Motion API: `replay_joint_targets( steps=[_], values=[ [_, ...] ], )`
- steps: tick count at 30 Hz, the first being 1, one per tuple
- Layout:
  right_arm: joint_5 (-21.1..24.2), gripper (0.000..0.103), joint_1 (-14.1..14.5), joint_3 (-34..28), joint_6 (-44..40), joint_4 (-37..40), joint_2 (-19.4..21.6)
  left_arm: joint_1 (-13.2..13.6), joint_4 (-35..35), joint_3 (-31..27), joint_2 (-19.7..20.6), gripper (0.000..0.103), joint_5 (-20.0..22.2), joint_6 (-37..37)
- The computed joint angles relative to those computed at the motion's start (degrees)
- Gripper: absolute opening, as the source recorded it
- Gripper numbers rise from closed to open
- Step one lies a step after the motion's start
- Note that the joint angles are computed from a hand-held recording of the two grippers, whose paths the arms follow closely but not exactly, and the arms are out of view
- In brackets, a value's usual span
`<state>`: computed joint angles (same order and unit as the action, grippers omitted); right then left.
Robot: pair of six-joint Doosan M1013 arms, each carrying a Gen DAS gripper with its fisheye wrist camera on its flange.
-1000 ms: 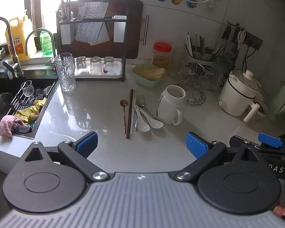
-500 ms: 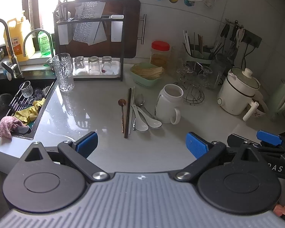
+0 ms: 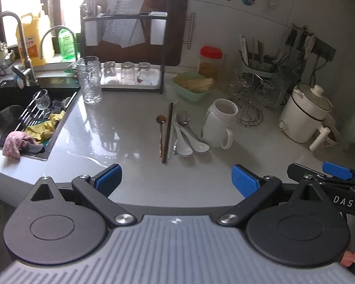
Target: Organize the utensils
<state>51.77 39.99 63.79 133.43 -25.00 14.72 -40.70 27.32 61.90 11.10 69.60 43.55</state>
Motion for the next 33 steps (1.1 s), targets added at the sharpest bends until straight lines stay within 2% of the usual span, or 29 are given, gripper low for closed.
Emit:
replay_joint_targets(
  steps=[10,23,28,33],
  values=[
    [-1.5,0.103,-0.4,-0.7,-1.3,0.9,0.8,1.0,0.4,-0.9,0.6,0.101,0.0,-0.6],
    [-1.7,0.103,-1.1,-0.9,-1.2,0.9,2.4,3.3,-1.9,-0.6,2.5,0.101,-3.0,-0.5],
    [-5.4,0.103,-1.9,0.4,-1.7,1.8,2.5,3.9,-2.1,-0.9,3.9,0.101,-3.9,-0.2],
    [-6.0,0.103,-2.1,0.5,-0.8,-0.9,3.9,4.9,-3.1,-0.8,5.3,0.101,-5.1,0.6]
  ],
)
